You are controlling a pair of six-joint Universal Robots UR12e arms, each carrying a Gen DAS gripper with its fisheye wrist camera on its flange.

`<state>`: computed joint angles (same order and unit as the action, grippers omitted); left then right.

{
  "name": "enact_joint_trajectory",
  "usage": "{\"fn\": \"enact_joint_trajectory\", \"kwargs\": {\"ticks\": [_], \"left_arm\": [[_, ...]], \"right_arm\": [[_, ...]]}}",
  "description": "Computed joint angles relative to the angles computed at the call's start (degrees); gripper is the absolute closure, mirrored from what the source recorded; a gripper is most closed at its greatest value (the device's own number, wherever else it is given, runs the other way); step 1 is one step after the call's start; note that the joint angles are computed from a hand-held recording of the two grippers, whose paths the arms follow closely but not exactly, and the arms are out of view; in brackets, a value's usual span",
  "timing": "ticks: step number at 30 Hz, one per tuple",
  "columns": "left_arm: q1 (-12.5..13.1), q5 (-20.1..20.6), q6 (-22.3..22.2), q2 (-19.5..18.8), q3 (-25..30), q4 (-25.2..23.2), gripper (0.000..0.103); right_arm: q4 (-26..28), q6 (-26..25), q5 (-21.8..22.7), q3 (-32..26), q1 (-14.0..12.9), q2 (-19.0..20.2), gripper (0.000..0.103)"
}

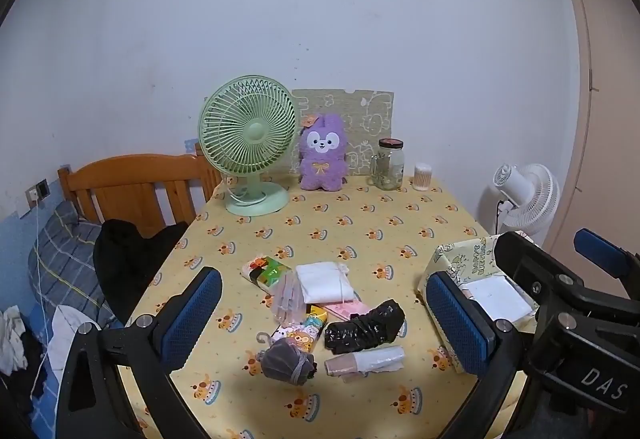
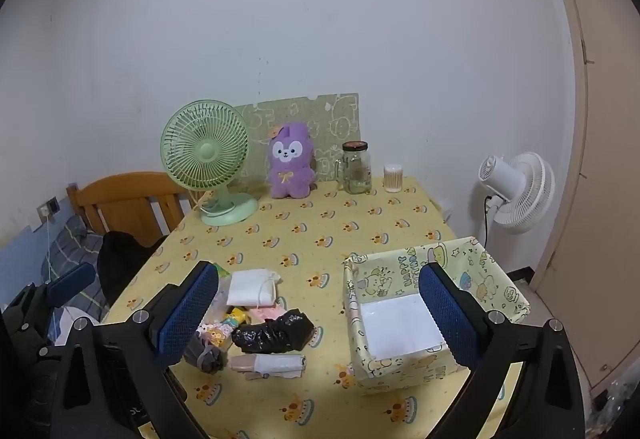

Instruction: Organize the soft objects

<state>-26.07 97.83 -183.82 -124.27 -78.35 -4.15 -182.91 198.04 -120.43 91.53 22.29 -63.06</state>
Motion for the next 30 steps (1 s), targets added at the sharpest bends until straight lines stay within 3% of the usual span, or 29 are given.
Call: {"fn": "enact_joint_trajectory", "kwargs": {"ticks": [30], "left_arm": [[0.35, -0.79, -0.11, -0.06, 0.26, -0.81, 0.0]], "right_arm": [[0.5, 0.93, -0.76, 0.09, 0.2, -0.01, 0.002]]}}
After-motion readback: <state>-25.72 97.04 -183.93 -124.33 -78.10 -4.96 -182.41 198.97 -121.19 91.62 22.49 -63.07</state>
